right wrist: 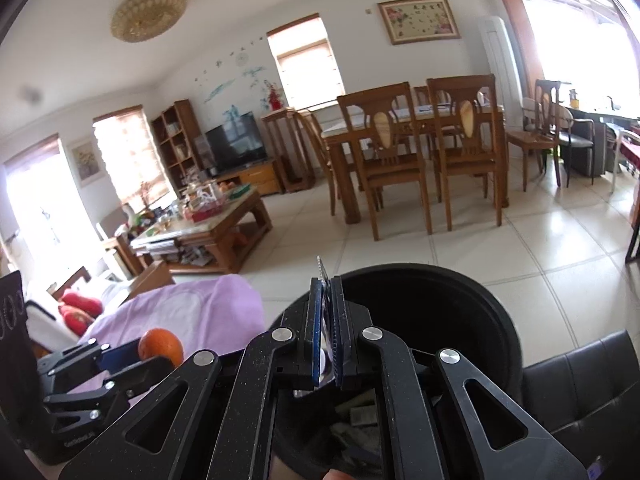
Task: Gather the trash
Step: 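Carry orange and battery card over the black bin and open both tools to drop them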
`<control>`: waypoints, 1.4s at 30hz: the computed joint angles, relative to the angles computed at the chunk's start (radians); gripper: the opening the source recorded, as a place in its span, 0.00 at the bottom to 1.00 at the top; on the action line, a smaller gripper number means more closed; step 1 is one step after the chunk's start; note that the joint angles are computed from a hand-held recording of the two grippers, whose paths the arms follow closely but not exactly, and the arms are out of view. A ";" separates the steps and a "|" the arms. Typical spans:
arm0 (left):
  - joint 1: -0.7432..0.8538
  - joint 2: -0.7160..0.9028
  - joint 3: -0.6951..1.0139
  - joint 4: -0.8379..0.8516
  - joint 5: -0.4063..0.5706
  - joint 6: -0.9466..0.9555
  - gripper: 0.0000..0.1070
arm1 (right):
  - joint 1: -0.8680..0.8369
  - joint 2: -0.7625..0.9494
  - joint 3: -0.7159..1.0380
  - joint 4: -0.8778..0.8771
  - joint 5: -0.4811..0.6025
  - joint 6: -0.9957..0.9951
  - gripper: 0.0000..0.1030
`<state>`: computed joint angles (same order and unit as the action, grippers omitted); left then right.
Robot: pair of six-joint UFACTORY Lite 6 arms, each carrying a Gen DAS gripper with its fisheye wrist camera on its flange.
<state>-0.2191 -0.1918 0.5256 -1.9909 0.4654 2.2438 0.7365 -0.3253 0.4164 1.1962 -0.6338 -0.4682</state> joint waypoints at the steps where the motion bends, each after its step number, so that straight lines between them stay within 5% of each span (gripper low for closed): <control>1: -0.043 0.026 0.011 -0.057 -0.017 0.042 0.34 | -0.036 -0.042 -0.045 -0.021 0.015 0.009 0.05; 6: -0.190 0.123 0.046 -0.292 -0.066 0.224 0.34 | -0.253 -0.126 -0.196 -0.282 0.110 0.197 0.05; 13: -0.280 0.283 0.146 -0.468 -0.098 0.365 0.34 | -0.401 0.086 -0.206 -0.675 0.042 0.557 0.05; 27: -0.344 0.386 0.243 -0.533 -0.161 0.394 0.35 | -0.379 0.388 -0.031 -0.743 -0.018 0.679 0.05; 31: -0.382 0.368 0.236 -0.679 -0.194 0.518 0.36 | -0.384 0.413 -0.014 -0.771 -0.012 0.701 0.06; 33: -0.398 0.349 0.220 -0.805 -0.197 0.640 0.45 | -0.359 0.367 -0.031 -0.717 0.009 0.658 0.16; 35: -0.404 0.316 0.190 -0.877 -0.177 0.701 0.70 | -0.367 0.343 -0.045 -0.736 0.012 0.671 0.45; 39: -0.414 0.261 0.150 -0.948 -0.157 0.771 0.76 | -0.342 0.324 -0.054 -0.692 0.006 0.645 0.48; 42: -0.423 0.224 0.123 -1.005 -0.147 0.823 0.83 | -0.322 0.308 -0.058 -0.667 0.007 0.642 0.62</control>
<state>-0.6417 0.0317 0.6488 -2.9958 0.3184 3.0669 0.4149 -0.0169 0.3586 0.5293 -0.6264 0.1734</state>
